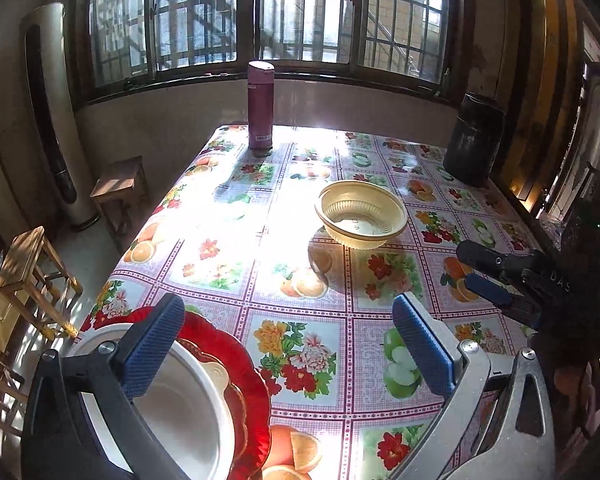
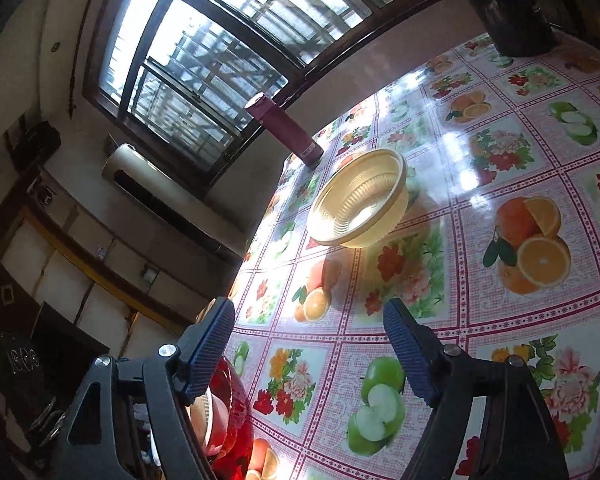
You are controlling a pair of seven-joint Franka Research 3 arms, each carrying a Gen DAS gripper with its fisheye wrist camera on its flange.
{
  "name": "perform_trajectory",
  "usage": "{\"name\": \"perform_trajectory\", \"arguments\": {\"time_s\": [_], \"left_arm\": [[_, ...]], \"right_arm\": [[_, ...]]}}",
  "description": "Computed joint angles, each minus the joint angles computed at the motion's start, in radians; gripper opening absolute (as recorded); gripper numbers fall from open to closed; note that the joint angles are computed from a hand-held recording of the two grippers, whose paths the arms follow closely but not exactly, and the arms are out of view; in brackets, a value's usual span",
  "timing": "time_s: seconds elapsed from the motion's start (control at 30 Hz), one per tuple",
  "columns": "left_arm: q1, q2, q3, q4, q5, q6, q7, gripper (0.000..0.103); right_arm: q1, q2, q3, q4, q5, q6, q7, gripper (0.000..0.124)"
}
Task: Organize plates and bowls
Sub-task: 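Move the open left gripper to the rim of the beige plastic bowl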
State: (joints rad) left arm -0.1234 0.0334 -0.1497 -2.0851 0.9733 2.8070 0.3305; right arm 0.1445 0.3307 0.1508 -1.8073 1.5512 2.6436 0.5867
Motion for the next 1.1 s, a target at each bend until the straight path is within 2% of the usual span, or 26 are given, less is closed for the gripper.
{"name": "perform_trajectory", "arguments": {"time_s": [0.1, 0.23, 0.3, 0.43, 0.5, 0.73, 1.1], "left_arm": [[-0.018, 0.096, -0.002, 0.101, -0.043, -0.038, 0.041, 0.103], [-0.06, 0.206, 0.024, 0.221, -0.072, -0.085, 0.056, 0.103], [-0.078, 0.253, 0.038, 0.272, -0.091, -0.1, 0.072, 0.103], [-0.117, 0.333, 0.074, 0.369, -0.103, -0.133, 0.076, 0.103], [-0.129, 0.367, 0.089, 0.414, -0.108, -0.146, 0.073, 0.103], [-0.15, 0.463, 0.128, 0.531, -0.15, -0.167, 0.083, 0.103], [-0.149, 0.552, 0.147, 0.638, -0.239, -0.192, 0.145, 0.103]], "right_arm": [[-0.028, 0.036, -0.017, 0.053, -0.035, -0.037, 0.072, 0.094], [-0.053, 0.1, -0.022, 0.143, -0.109, -0.028, 0.176, 0.103], [-0.036, 0.148, -0.043, 0.205, -0.259, -0.004, 0.319, 0.103], [-0.015, 0.225, -0.07, 0.298, -0.469, 0.021, 0.453, 0.103], [-0.021, 0.248, -0.05, 0.321, -0.5, 0.063, 0.432, 0.103], [-0.062, 0.324, 0.02, 0.427, -0.616, 0.056, 0.475, 0.103], [-0.061, 0.455, 0.05, 0.617, -0.788, 0.008, 0.633, 0.103]]}}
